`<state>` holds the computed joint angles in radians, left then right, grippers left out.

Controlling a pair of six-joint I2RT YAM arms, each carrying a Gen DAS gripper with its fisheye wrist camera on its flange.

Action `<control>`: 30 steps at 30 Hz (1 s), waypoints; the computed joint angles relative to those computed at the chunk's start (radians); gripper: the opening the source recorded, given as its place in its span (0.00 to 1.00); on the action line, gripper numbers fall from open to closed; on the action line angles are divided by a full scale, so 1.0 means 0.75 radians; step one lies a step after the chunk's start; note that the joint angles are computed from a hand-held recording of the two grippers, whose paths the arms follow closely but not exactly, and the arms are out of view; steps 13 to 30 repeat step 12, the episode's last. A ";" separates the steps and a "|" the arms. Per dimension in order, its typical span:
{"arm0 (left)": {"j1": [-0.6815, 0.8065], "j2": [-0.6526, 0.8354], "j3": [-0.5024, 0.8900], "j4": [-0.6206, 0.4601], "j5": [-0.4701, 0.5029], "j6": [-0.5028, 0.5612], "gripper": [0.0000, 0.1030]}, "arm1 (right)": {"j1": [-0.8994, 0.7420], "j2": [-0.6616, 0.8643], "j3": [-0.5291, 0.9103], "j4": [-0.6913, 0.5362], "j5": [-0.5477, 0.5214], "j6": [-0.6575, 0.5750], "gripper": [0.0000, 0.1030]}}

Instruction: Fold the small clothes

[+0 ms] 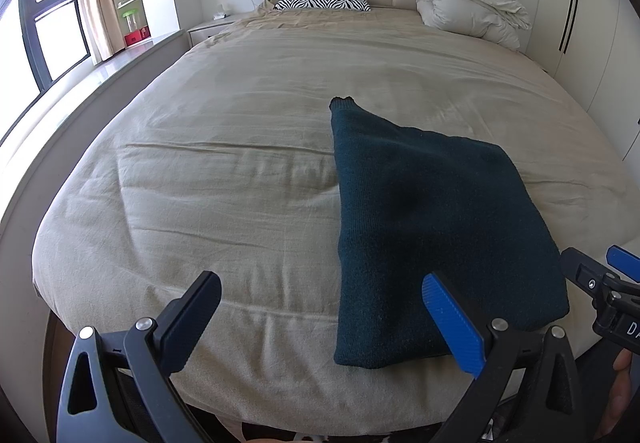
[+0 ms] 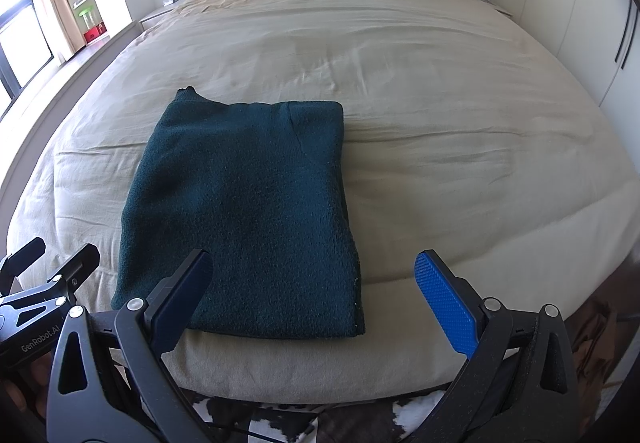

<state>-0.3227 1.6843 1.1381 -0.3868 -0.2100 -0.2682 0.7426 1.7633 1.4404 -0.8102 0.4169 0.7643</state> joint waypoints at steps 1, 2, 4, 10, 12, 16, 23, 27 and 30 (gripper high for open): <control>0.000 0.000 0.000 0.000 -0.001 0.001 1.00 | 0.000 0.001 -0.001 0.000 0.000 0.001 1.00; 0.000 0.000 0.000 -0.001 0.001 0.000 1.00 | -0.001 0.001 -0.001 0.000 -0.002 0.001 1.00; -0.001 -0.001 -0.002 -0.001 -0.001 -0.004 1.00 | 0.000 0.000 -0.001 0.001 -0.001 0.002 1.00; 0.005 0.000 -0.003 0.002 -0.006 0.005 1.00 | 0.006 0.000 -0.012 0.004 0.000 0.012 1.00; 0.005 0.003 -0.002 0.005 -0.012 0.010 1.00 | 0.005 -0.001 -0.014 0.005 -0.002 0.011 1.00; 0.005 0.003 -0.002 0.005 -0.012 0.010 1.00 | 0.005 -0.001 -0.014 0.005 -0.002 0.011 1.00; 0.005 0.003 -0.002 0.005 -0.012 0.010 1.00 | 0.005 -0.001 -0.014 0.005 -0.002 0.011 1.00; 0.005 0.003 -0.002 0.005 -0.012 0.010 1.00 | 0.005 -0.001 -0.014 0.005 -0.002 0.011 1.00; 0.005 0.003 -0.002 0.005 -0.012 0.010 1.00 | 0.005 -0.001 -0.014 0.005 -0.002 0.011 1.00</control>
